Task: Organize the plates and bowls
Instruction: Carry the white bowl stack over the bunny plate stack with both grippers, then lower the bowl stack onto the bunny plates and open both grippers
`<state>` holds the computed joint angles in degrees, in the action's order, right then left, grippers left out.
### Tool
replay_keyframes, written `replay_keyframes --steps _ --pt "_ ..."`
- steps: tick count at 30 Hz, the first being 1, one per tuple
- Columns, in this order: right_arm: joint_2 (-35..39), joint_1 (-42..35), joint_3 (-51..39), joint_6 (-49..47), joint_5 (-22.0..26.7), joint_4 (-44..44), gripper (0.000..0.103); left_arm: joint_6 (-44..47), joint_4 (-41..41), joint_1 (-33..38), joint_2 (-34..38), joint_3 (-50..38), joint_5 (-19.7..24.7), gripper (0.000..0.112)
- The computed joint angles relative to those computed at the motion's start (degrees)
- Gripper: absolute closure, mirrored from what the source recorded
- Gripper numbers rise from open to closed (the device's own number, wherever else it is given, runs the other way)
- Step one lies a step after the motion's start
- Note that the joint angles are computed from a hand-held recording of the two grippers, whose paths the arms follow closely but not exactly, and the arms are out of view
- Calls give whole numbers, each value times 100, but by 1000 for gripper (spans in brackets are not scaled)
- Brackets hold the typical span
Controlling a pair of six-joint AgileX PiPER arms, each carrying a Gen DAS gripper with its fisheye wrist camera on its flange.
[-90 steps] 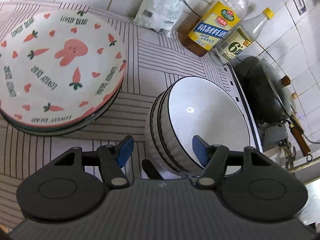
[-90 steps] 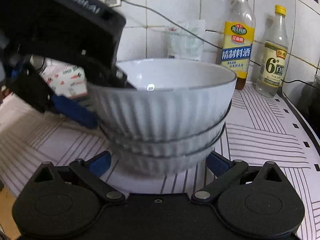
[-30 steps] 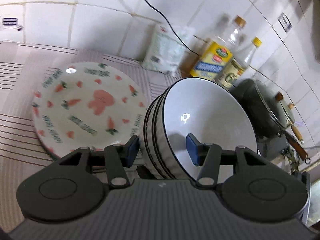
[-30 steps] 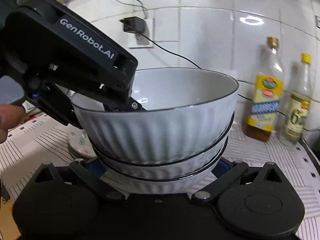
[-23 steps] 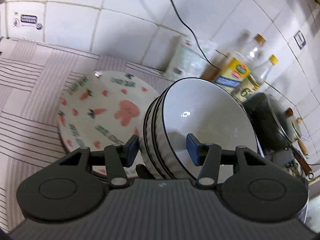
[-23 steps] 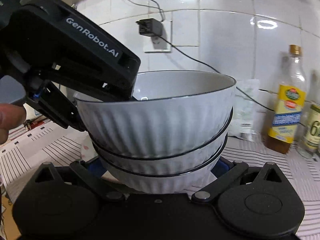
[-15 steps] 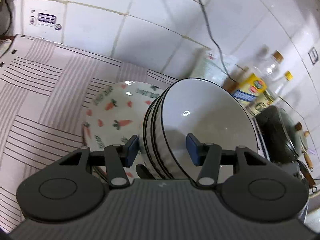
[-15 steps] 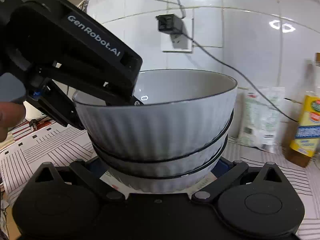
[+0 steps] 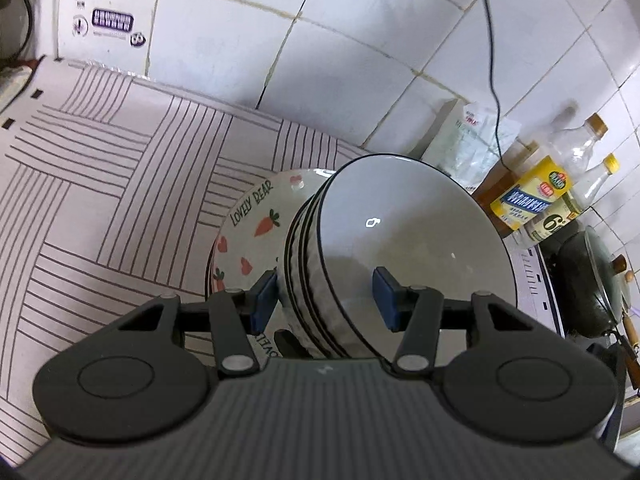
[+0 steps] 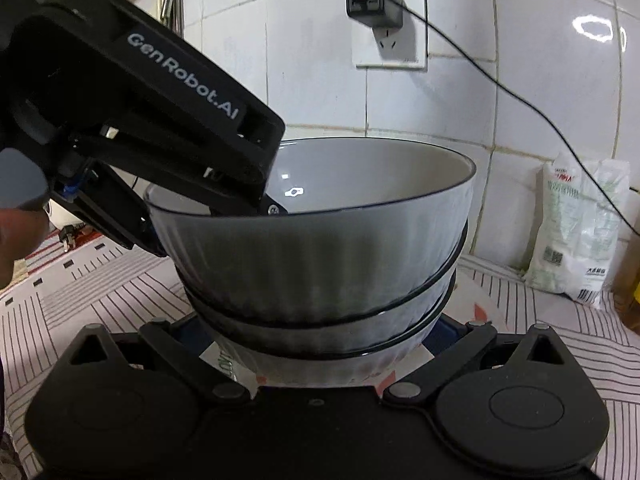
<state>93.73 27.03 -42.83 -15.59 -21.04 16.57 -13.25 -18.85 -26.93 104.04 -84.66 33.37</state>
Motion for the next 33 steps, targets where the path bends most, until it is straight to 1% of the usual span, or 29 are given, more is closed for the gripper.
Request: replay_keyframes --steps 9,14,19,21,23,25,29,31,32,33 --pt "264 21 -288 -648 347 749 0 71 -13 0 328 -276 90 62" --pt "351 55 -423 -960 371 1145 0 33 68 -34 368 -333 88 62" --pt "370 43 -441 -859 383 1082 0 28 76 -43 362 -315 45 61" --pt "378 66 -448 -932 369 1190 0 124 10 -28 363 -286 -3 61" --pt "344 159 -502 -1387 441 1783 0 167 0 -16 365 -306 32 60" --pt "303 213 -586 -2024 564 2551 0 -73 298 -76 354 -353 65 60" --pt "73 277 -516 -2581 742 3338 0 -703 1035 -258 272 -383 148 59" --pt "-113 342 -448 -3322 833 4190 0 -935 1250 -322 151 -300 146 58" --pt "-235 414 -389 -3823 817 4760 0 -1142 1459 -377 69 -271 191 57" --pt "-350 479 -322 -4133 780 5124 0 -1325 1661 -429 -13 -240 224 57"
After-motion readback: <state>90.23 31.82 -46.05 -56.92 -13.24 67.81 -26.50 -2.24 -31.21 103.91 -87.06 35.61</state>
